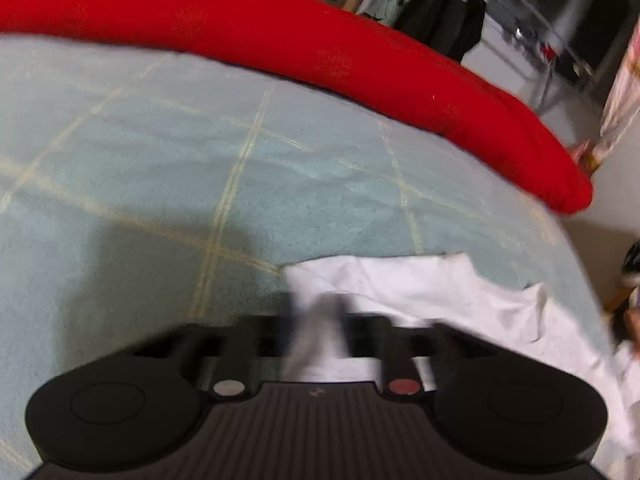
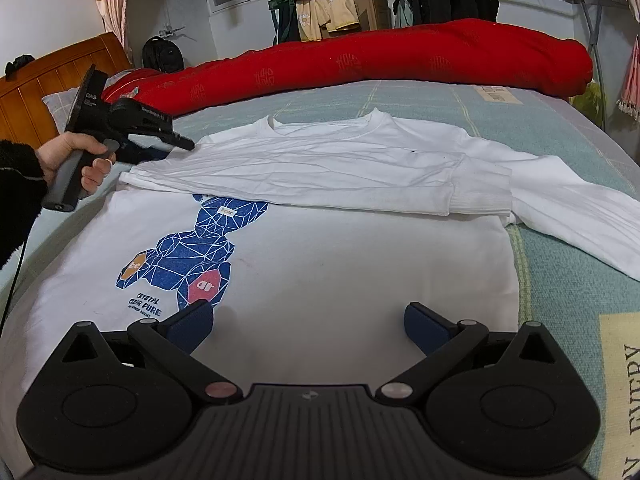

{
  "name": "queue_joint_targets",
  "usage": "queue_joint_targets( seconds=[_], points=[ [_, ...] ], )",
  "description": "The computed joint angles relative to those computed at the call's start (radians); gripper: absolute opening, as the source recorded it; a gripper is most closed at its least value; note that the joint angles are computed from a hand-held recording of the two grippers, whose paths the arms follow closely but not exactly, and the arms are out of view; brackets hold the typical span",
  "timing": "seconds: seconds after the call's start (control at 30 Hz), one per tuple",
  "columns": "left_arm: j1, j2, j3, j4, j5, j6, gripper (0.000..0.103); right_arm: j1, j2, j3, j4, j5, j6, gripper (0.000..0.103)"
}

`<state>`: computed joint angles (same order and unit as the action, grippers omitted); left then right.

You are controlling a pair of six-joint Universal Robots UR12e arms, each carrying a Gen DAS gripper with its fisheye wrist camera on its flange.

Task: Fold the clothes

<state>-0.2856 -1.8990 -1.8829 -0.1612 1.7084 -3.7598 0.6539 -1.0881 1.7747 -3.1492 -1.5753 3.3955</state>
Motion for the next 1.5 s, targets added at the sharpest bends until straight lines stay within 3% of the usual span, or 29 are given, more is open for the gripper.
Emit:
queue_joint_targets(
  seconds=[0.2, 0.33, 0.5, 0.63, 0.83, 0.97, 1.1, 1.17, 1.27, 1.37, 1.5],
  points=[
    [-0.003, -0.006, 0.023, -0.031, 0.031, -0.028, 0.012, 0.002, 0.000, -0.003, 0.007, -0.007, -0.008, 0.103],
    [-0.024, 0.032, 0.012, -0.054, 0.100, 0.043, 0.026, 0.003, 0.000, -0.002, 0.006, -0.009, -0.008, 0.103],
    [-0.054, 0.109, -0.040, -0.006, 0.041, 0.128, 0.046, 0.004, 0.000, -0.002, 0.006, -0.012, -0.009, 0.103],
    [-0.086, 0.121, -0.045, -0.030, -0.019, 0.210, 0.046, 0.005, 0.002, -0.003, 0.002, -0.016, -0.007, 0.103],
    [-0.103, 0.093, -0.035, -0.164, -0.012, 0.151, 0.046, 0.004, 0.005, -0.002, -0.007, -0.012, 0.002, 0.103],
    [-0.127, 0.105, -0.030, -0.163, 0.038, 0.153, 0.046, 0.004, 0.008, -0.002, -0.011, -0.014, 0.008, 0.103],
    [-0.166, 0.130, -0.053, -0.059, 0.030, 0.224, 0.065, 0.005, 0.009, -0.002, -0.012, -0.018, 0.009, 0.103],
    [-0.187, 0.135, -0.064, -0.035, 0.030, 0.250, 0.066, 0.003, 0.008, -0.001, -0.019, -0.013, 0.014, 0.103],
    [-0.214, 0.131, -0.062, -0.086, 0.046, 0.260, 0.066, -0.016, 0.006, 0.003, -0.048, 0.038, 0.097, 0.103],
    [-0.224, 0.130, -0.055, -0.144, 0.029, 0.267, 0.065, -0.056, -0.001, 0.014, -0.123, 0.157, 0.223, 0.103],
    [-0.217, 0.157, -0.046, -0.147, -0.010, 0.311, 0.066, -0.106, 0.000, -0.006, -0.163, 0.283, 0.324, 0.103]
  ],
)
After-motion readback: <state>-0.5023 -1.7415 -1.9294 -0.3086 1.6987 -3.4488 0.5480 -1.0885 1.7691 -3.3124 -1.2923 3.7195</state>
